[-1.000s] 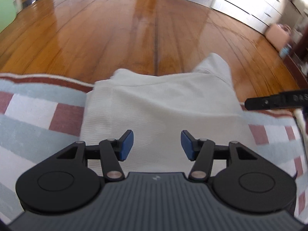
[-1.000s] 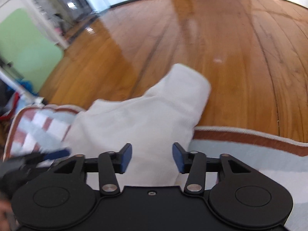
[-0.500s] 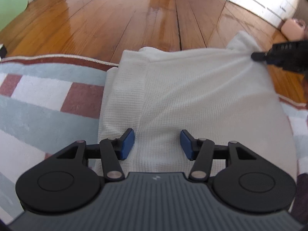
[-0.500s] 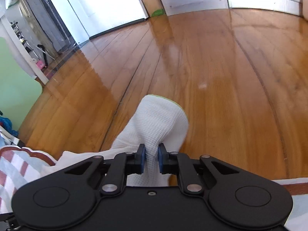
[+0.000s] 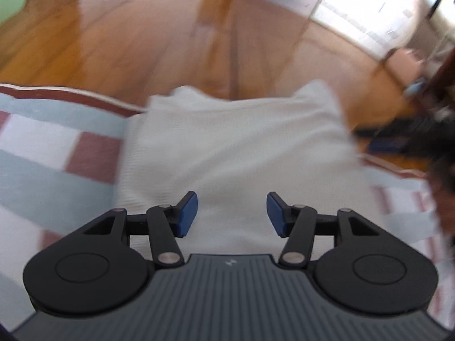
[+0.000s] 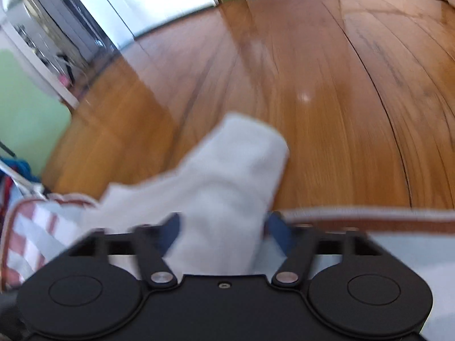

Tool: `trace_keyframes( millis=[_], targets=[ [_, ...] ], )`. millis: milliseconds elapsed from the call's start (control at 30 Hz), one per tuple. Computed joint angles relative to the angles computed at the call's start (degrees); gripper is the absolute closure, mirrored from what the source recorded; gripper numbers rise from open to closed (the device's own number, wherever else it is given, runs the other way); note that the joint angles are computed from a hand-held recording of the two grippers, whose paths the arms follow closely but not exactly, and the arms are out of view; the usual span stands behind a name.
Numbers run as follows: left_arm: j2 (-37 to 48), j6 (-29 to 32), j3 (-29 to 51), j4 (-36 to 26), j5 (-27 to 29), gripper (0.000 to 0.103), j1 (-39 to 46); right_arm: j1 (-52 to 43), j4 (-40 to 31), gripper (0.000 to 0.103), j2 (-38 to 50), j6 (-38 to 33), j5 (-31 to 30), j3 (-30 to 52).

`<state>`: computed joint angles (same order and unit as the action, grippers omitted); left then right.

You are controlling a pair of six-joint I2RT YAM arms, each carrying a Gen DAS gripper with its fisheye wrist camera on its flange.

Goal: Fold clothes

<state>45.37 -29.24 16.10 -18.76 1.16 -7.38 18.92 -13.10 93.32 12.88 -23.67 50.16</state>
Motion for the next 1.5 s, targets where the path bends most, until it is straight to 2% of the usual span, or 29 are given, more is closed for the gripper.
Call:
trace_keyframes(
  millis=[67,100,133,167,233,300,367,433,467,533,600,633,667,733,767,800,833,867,900,967,1067,1133,1200,1233,1333,1400,1433,1467,1500],
  targets=[
    [3.60,0.13,0.62,1.10,-0.83,0.050,-2.49,-0.79,-0.92,0.029,3.27,1.64,-3.63,0.29],
    [5.69,0.26,1.07,1.48,-1.41,0.050,-3.77,-1.30,-0.80,0.065,5.32,2.97,-5.78,0.57],
    [7.85,0.37,1.56,1.32,-2.02,0.050,-4.84,-2.06,1.35,0.071,7.63,6.53,-8.18,0.73],
    [9.11,0.36,2.01,0.39,-3.37,0.050,-6.18,-2.49,4.04,0.077,7.85,11.18,-8.31,-0.12],
    [10.16,-0.16,3.45,-3.16,-7.87,0.050,-10.40,-3.27,9.43,0.083,7.28,18.51,-8.03,-2.00],
    [10.84,-1.76,6.00,-8.97,-13.35,0.050,-16.03,-0.12,9.89,0.085,5.17,15.81,-1.49,-2.95],
    [10.07,-3.52,7.08,-13.50,-15.38,0.050,-18.09,4.33,9.50,0.084,2.72,11.35,7.28,-3.77],
    [6.86,-4.15,6.98,-16.74,-13.76,0.049,-15.33,6.88,10.21,0.080,-1.12,11.14,12.50,-5.99],
    [4.97,-4.01,6.92,-18.25,-12.14,0.049,-12.37,6.35,10.78,0.078,-3.68,12.28,11.76,-7.51],
    [0.51,-3.96,6.44,-21.12,-8.73,0.049,-6.89,4.97,11.76,0.066,-8.95,14.42,9.34,-10.51],
    [-3.68,-2.70,5.72,-23.24,-4.09,0.049,-0.70,1.57,11.73,0.053,-13.46,13.46,-1.20,-13.85],
    [-4.25,-2.44,5.75,-24.06,-3.58,0.049,0.79,1.25,9.40,0.053,-14.01,11.32,-4.75,-13.87],
    [-3.87,-2.62,6.01,-24.73,-4.49,0.049,1.01,1.87,6.58,0.053,-13.96,8.77,-5.47,-13.51],
    [-0.86,-3.45,7.00,-26.35,-10.80,0.049,-2.89,3.88,2.94,0.053,-14.91,4.51,-3.30,-14.76],
    [1.12,-4.03,7.58,-27.29,-14.34,0.044,-5.25,5.17,1.72,0.053,-15.53,2.51,-0.66,-15.92],
    [3.23,-4.71,8.19,-28.31,-17.73,0.033,-7.51,6.57,0.68,0.053,-16.10,0.77,2.07,-17.10],
    [5.46,-5.45,8.82,-29.40,-20.96,0.026,-9.63,7.49,-0.15,0.046,-16.72,-0.38,4.16,-18.54],
    [7.81,-6.32,9.49,-30.59,-24.04,0.016,-11.68,5.83,-0.44,0.043,-17.79,0.01,2.96,-20.86],
    [7.77,-6.24,9.69,-31.41,-24.58,0.016,-11.91,1.67,-0.04,0.043,-19.26,1.18,-1.63,-23.20],
    [3.78,-4.10,9.21,-32.16,-21.04,0.018,-8.70,-6.21,-2.80,0.043,-22.17,0.63,-9.60,-25.80],
    [-1.69,0.34,8.18,-32.09,-12.88,0.018,0.11,-13.35,-9.29,0.040,-29.36,-4.60,-13.65,-27.36],
    [-2.68,0.72,8.46,-32.36,-12.85,0.018,2.20,-18.02,-17.09,0.039,-31.27,-10.58,-18.94,-26.72],
    [-4.35,0.48,8.83,-32.02,-12.81,0.019,1.86,-21.22,-22.85,0.036,-26.63,-16.23,-25.98,-25.63],
    [-6.23,0.80,8.94,-31.77,-11.01,0.019,2.38,-20.58,-23.34,0.033,-25.03,-16.89,-27.42,-25.78],
    [-11.66,0.96,8.74,-30.08,-5.43,0.019,3.03,-12.42,-16.82,0.026,-24.84,-10.60,-25.57,-28.14],
    [-14.37,-0.17,8.58,-28.65,-4.54,0.019,-0.06,-6.52,-10.76,0.024,-24.21,-5.02,-23.31,-30.24],
    [-15.01,-0.83,8.62,-27.80,-5.17,0.019,-2.56,-4.76,-8.09,0.036,-25.16,-3.36,-23.50,-31.57],
    [-15.34,-1.52,8.70,-27.04,-6.35,0.019,-5.28,-2.93,-7.67,0.055,-26.44,-2.89,-22.83,-31.73],
    [-15.40,-2.18,8.83,-26.35,-7.89,0.019,-8.11,-0.91,-8.12,0.088,-25.24,-3.28,-21.60,-30.35]
  ],
)
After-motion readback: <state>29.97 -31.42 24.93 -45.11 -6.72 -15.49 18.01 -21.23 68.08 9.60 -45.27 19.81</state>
